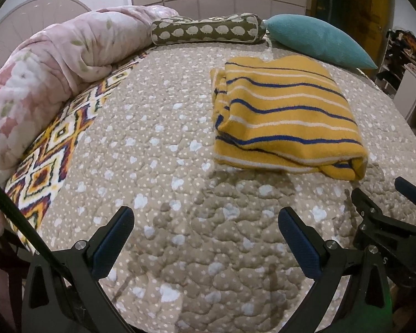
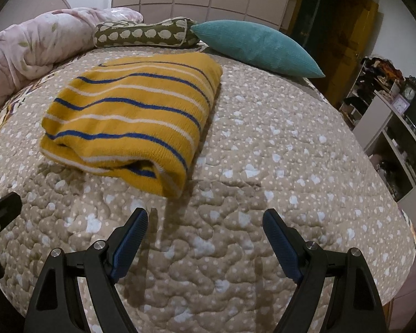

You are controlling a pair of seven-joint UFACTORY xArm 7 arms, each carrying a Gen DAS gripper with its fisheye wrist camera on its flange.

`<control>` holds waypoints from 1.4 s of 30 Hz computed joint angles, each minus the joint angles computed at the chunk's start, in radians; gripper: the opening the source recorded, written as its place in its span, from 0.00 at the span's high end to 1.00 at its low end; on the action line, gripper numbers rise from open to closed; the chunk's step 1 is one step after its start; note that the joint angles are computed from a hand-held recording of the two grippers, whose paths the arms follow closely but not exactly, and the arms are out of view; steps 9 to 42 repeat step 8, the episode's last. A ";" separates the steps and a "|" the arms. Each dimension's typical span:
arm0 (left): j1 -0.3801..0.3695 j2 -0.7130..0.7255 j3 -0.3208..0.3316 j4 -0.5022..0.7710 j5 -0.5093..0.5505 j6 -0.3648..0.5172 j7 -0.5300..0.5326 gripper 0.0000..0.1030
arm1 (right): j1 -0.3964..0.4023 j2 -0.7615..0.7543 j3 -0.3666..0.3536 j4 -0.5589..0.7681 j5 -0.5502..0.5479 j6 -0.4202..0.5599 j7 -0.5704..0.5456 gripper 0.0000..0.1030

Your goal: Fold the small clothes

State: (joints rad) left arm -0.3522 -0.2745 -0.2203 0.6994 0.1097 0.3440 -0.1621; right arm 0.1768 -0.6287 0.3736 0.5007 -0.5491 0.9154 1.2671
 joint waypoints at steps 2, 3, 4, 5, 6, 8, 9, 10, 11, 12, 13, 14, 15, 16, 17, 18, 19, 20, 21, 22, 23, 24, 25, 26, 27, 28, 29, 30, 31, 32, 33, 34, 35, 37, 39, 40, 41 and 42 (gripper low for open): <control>-0.007 0.021 0.013 0.021 -0.020 0.011 0.014 0.00 | -0.001 0.007 -0.008 -0.001 0.002 -0.011 -0.004 0.14; -0.009 0.034 0.020 0.033 -0.034 0.014 0.020 0.00 | -0.002 0.012 -0.011 0.000 0.004 -0.016 -0.007 0.14; -0.013 0.042 0.026 0.040 -0.049 0.012 0.028 0.00 | -0.003 0.018 -0.017 0.002 0.004 -0.026 -0.012 0.14; -0.018 0.050 0.032 0.046 -0.066 0.008 0.041 0.00 | -0.004 0.020 -0.019 0.002 0.004 -0.032 -0.014 0.14; -0.021 0.058 0.036 0.055 -0.079 0.009 0.050 0.00 | -0.005 0.024 -0.021 0.004 0.004 -0.039 -0.018 0.14; -0.027 0.070 0.041 0.069 -0.104 0.014 0.066 0.00 | -0.007 0.029 -0.032 0.006 0.005 -0.064 -0.029 0.14; -0.027 0.070 0.041 0.069 -0.104 0.014 0.066 0.00 | -0.007 0.029 -0.032 0.006 0.005 -0.064 -0.029 0.14; -0.027 0.070 0.041 0.069 -0.104 0.014 0.066 0.00 | -0.007 0.029 -0.032 0.006 0.005 -0.064 -0.029 0.14; -0.027 0.070 0.041 0.069 -0.104 0.014 0.066 0.00 | -0.007 0.029 -0.032 0.006 0.005 -0.064 -0.029 0.14; -0.027 0.070 0.041 0.069 -0.104 0.014 0.066 0.00 | -0.007 0.029 -0.032 0.006 0.005 -0.064 -0.029 0.14; -0.027 0.070 0.041 0.069 -0.104 0.014 0.066 0.00 | -0.007 0.029 -0.032 0.006 0.005 -0.064 -0.029 0.14; -0.027 0.070 0.041 0.069 -0.104 0.014 0.066 0.00 | -0.007 0.029 -0.032 0.006 0.005 -0.064 -0.029 0.14; -0.027 0.070 0.041 0.069 -0.104 0.014 0.066 0.00 | -0.007 0.029 -0.032 0.006 0.005 -0.064 -0.029 0.14; -0.027 0.070 0.041 0.069 -0.104 0.014 0.066 0.00 | -0.007 0.029 -0.032 0.006 0.005 -0.064 -0.029 0.14; -0.027 0.070 0.041 0.069 -0.104 0.014 0.066 0.00 | -0.007 0.029 -0.032 0.006 0.005 -0.064 -0.029 0.14; -0.027 0.070 0.041 0.069 -0.104 0.014 0.066 0.00 | -0.007 0.029 -0.032 0.006 0.005 -0.064 -0.029 0.14; -0.027 0.070 0.041 0.069 -0.104 0.014 0.066 0.00 | -0.007 0.029 -0.032 0.006 0.005 -0.064 -0.029 0.14; -0.027 0.070 0.041 0.069 -0.104 0.014 0.066 0.00 | -0.007 0.029 -0.032 0.006 0.005 -0.064 -0.029 0.14; -0.027 0.070 0.041 0.069 -0.104 0.014 0.066 0.00 | -0.007 0.029 -0.032 0.006 0.005 -0.064 -0.029 0.14; -0.027 0.070 0.041 0.069 -0.104 0.014 0.066 0.00 | -0.007 0.029 -0.032 0.006 0.005 -0.064 -0.029 0.14; -0.027 0.070 0.041 0.069 -0.104 0.014 0.066 0.00 | -0.007 0.029 -0.032 0.006 0.005 -0.064 -0.029 0.14; -0.027 0.070 0.041 0.069 -0.104 0.014 0.066 0.00 | -0.007 0.029 -0.032 0.006 0.005 -0.064 -0.029 0.14; -0.027 0.070 0.041 0.069 -0.104 0.014 0.066 0.00 | -0.007 0.029 -0.032 0.006 0.005 -0.064 -0.029 0.14; -0.027 0.070 0.041 0.069 -0.104 0.014 0.066 0.00 | -0.007 0.029 -0.032 0.006 0.005 -0.064 -0.029 0.14; -0.027 0.070 0.041 0.069 -0.104 0.014 0.066 0.00 | -0.007 0.029 -0.032 0.006 0.005 -0.064 -0.029 0.14; -0.027 0.070 0.041 0.069 -0.104 0.014 0.066 0.00 | -0.007 0.029 -0.032 0.006 0.005 -0.064 -0.029 0.14; -0.027 0.070 0.041 0.069 -0.104 0.014 0.066 0.00 | -0.007 0.029 -0.032 0.006 0.005 -0.064 -0.029 0.14; -0.027 0.070 0.041 0.069 -0.104 0.014 0.066 0.00 | -0.007 0.029 -0.032 0.006 0.005 -0.064 -0.029 0.14; -0.027 0.070 0.041 0.069 -0.104 0.014 0.066 0.00 | -0.007 0.029 -0.032 0.006 0.005 -0.064 -0.029 0.14; -0.027 0.070 0.041 0.069 -0.104 0.014 0.066 0.00 | -0.007 0.029 -0.032 0.006 0.005 -0.064 -0.029 0.14; -0.027 0.070 0.041 0.069 -0.104 0.014 0.066 0.00 | -0.007 0.029 -0.032 0.006 0.005 -0.064 -0.029 0.14; -0.027 0.070 0.041 0.069 -0.104 0.014 0.066 0.00 | -0.007 0.029 -0.032 0.006 0.005 -0.064 -0.029 0.14; -0.027 0.070 0.041 0.069 -0.104 0.014 0.066 0.00 | -0.007 0.029 -0.032 0.006 0.005 -0.064 -0.029 0.14; -0.027 0.070 0.041 0.069 -0.104 0.014 0.066 0.00 | -0.007 0.029 -0.032 0.006 0.005 -0.064 -0.029 0.14; -0.027 0.070 0.041 0.069 -0.104 0.014 0.066 0.00 | -0.007 0.029 -0.032 0.006 0.005 -0.064 -0.029 0.14; -0.027 0.070 0.041 0.069 -0.104 0.014 0.066 0.00 | -0.007 0.029 -0.032 0.006 0.005 -0.064 -0.029 0.14; -0.027 0.070 0.041 0.069 -0.104 0.014 0.066 0.00 | -0.007 0.029 -0.032 0.006 0.005 -0.064 -0.029 0.14; -0.027 0.070 0.041 0.069 -0.104 0.014 0.066 0.00 | -0.007 0.029 -0.032 0.006 0.005 -0.064 -0.029 0.14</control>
